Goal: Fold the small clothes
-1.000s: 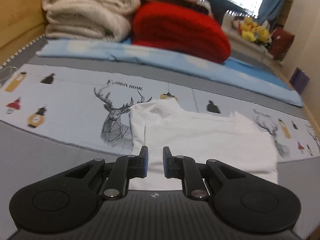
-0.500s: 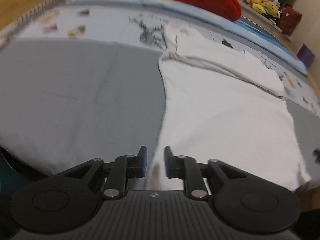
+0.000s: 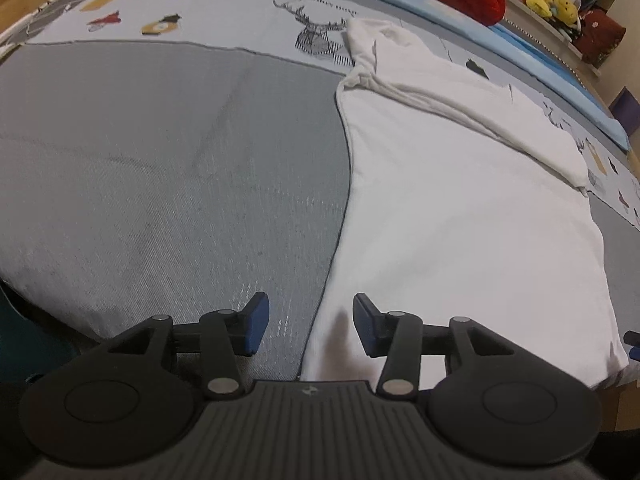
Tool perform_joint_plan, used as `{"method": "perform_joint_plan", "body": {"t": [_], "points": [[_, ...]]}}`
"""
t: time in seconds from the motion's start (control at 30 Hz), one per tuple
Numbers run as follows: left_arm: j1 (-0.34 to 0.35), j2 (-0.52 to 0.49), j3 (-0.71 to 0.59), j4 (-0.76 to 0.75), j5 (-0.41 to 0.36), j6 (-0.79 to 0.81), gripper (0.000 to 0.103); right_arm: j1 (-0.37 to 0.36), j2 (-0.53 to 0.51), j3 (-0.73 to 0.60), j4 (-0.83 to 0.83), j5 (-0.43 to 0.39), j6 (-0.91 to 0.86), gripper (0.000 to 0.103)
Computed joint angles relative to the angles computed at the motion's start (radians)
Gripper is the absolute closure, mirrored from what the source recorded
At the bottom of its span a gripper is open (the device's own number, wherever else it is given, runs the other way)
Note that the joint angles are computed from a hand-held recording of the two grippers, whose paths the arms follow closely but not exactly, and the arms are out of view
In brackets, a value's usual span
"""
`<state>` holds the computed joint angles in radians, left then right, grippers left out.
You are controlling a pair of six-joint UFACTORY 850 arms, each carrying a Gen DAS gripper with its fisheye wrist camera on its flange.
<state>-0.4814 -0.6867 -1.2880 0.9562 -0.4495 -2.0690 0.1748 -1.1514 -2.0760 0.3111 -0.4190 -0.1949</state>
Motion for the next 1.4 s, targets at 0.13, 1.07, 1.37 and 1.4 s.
{"method": "perform_joint_plan", "body": {"t": [0.13, 1.07, 1.37, 1.4], "points": [[0.011, -0.009, -0.001, -0.070, 0.024, 0.047, 0.052, 0.002, -0.038, -0.059, -0.097, -0.076, 0.084, 0.050], [0.010, -0.040, -0.029, -0.236, 0.027, 0.273, 0.067, -0.005, -0.071, -0.100, -0.023, -0.131, 0.022, 0.052], [0.000, -0.044, -0.032, -0.239, 0.053, 0.342, 0.096, 0.006, -0.072, -0.097, -0.049, -0.133, -0.017, 0.072], [0.003, -0.039, -0.023, -0.237, 0.067, 0.326, 0.096, 0.004, -0.073, -0.099, -0.033, -0.136, -0.027, 0.077]]}}
